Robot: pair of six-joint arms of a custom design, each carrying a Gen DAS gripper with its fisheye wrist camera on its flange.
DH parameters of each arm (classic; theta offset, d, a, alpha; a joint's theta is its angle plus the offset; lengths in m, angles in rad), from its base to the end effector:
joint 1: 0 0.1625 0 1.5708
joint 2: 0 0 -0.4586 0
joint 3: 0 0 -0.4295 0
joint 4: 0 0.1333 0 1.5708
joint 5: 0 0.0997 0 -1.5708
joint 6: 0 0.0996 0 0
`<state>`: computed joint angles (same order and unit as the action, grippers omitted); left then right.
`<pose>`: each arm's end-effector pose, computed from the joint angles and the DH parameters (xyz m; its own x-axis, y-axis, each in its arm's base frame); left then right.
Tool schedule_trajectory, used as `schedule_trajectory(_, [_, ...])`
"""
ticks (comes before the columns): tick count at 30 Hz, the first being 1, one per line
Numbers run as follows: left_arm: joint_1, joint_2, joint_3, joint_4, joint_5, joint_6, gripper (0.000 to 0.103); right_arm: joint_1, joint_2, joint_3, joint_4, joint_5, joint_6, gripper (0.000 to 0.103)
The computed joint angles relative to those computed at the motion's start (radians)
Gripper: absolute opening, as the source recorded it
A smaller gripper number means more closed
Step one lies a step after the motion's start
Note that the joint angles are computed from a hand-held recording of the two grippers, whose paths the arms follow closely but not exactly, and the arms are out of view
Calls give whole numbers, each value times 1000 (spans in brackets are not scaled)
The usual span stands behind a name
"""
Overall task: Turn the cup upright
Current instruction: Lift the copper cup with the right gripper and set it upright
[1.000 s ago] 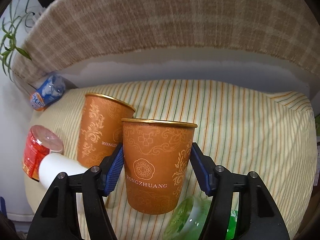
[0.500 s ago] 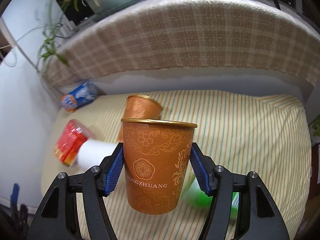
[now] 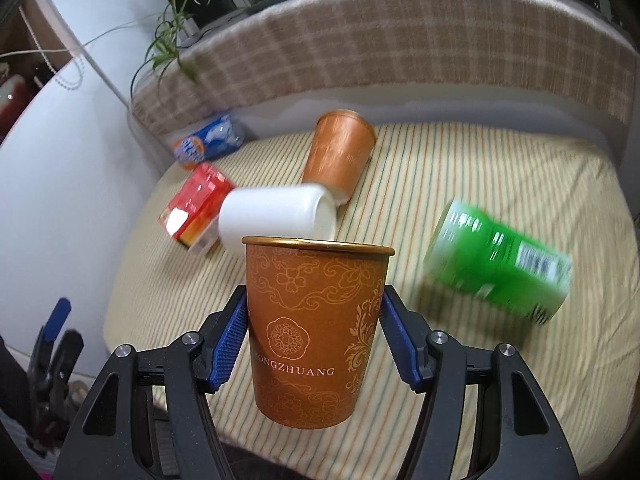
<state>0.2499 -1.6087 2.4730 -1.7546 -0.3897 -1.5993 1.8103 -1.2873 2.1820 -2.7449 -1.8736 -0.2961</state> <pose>-0.2496 -0.2964 0.2019 -0.7662 -0.2067 -0.6084 0.4483 0.5064 -0.7366 0.2238 -0.4797 0.2039 -0.8390 -0.4126 0.3546 -0.4944 0.8504 -0.1801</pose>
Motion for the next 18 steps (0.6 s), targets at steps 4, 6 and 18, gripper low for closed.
schedule_trajectory(4, [-5,4,2,-21,-9,18,103,-8,4,34,-3,3,14,63])
schedule_trajectory(6, [-9,4,2,-18,-12,15,103,-16,6,49,-10,1,12,63])
schedule_trajectory(18, [-9,0,10,-51,-33,36,103,-31,48,71,-47,-43,2,65])
